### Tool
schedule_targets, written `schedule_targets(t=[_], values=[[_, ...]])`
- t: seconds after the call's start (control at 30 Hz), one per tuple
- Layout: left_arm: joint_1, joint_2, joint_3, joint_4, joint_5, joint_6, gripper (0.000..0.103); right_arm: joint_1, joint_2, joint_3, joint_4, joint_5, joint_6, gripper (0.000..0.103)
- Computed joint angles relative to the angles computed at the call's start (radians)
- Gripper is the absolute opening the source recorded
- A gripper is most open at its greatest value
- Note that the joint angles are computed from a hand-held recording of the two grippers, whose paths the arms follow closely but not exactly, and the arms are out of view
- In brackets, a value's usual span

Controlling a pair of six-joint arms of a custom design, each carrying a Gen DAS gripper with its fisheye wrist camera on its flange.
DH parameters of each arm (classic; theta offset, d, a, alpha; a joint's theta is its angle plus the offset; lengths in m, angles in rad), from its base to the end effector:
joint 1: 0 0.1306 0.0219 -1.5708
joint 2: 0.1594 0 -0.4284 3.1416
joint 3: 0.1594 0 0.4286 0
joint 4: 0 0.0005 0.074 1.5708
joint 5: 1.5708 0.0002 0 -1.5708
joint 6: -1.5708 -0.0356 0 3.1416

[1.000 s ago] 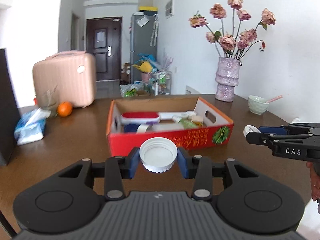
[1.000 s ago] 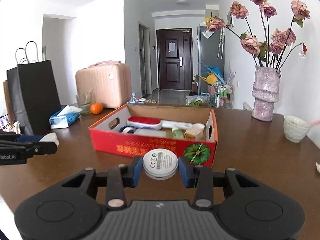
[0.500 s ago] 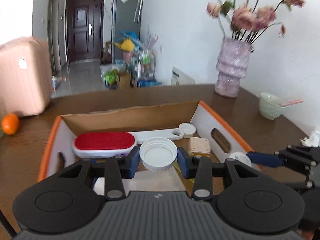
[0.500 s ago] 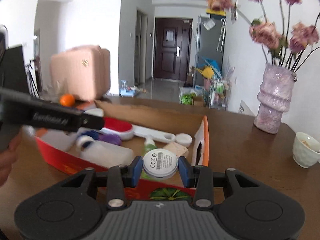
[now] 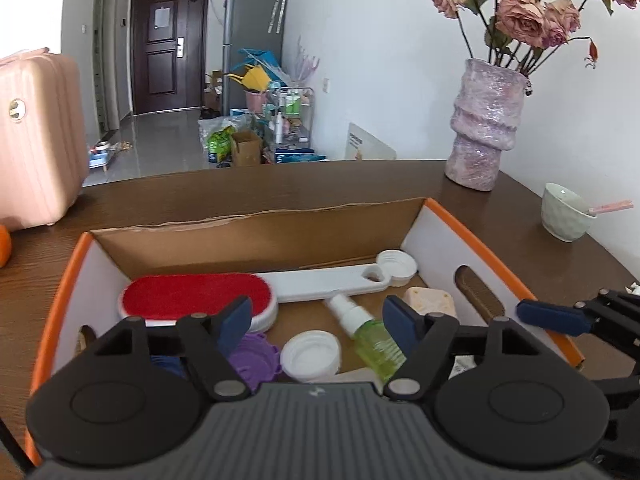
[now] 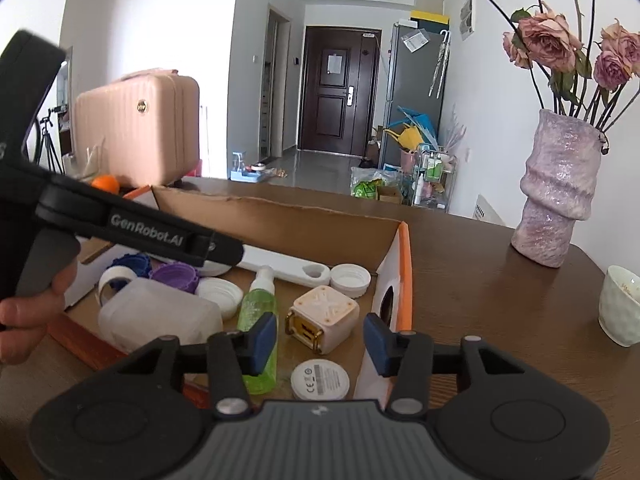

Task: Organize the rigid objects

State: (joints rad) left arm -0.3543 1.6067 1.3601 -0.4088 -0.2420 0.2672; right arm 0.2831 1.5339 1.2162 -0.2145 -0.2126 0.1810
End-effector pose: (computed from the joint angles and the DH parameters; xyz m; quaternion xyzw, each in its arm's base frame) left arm 0.5717 -0.2029 0.3799 -0.0145 0.8920 -0.0310 0.4508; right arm 0.5502 0.1674 0.3665 -0.2498 0.8280 0.1172 0.4881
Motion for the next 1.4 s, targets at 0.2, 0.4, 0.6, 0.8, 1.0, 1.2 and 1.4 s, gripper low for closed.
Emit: schedule_targets(t=[0.2, 0.4, 0.6, 0.8, 1.0, 1.2, 1.4], values=[[-0.001, -0.100, -0.081, 0.015, -0.062, -0.034, 0.078, 0.015, -0.027, 0.002, -0.015, 0.001, -0.020, 0.052], [-0.008, -0.267, -0.198, 0.016, -0.147, -0.026, 0.085, 0.045, -0.122, -0.040, -0.008, 0.017, -0.029, 0.059], [-0.095, -0.467, -0.376, 0.036, -0.397, -0.012, 0.096, 0.059, -0.254, -0.149, 0.051, 0.043, -0.083, 0.084], [-0.227, -0.621, -0.483, -0.038, -0.602, 0.067, 0.099, 0.071, -0.387, -0.269, 0.068, 0.054, -0.137, 0.087], [-0.324, -0.691, -0.497, -0.099, -0.692, 0.105, 0.099, 0.080, -0.506, -0.335, 0.049, 0.055, -0.152, 0.088], [-0.450, -0.734, -0.506, -0.185, -0.792, 0.210, 0.101, 0.079, -0.622, -0.394, 0.007, 0.053, -0.145, 0.090], [-0.628, -0.753, -0.516, -0.415, -0.906, 0.473, 0.103, 0.077, -0.786, -0.493, -0.036, 0.056, -0.161, 0.093]])
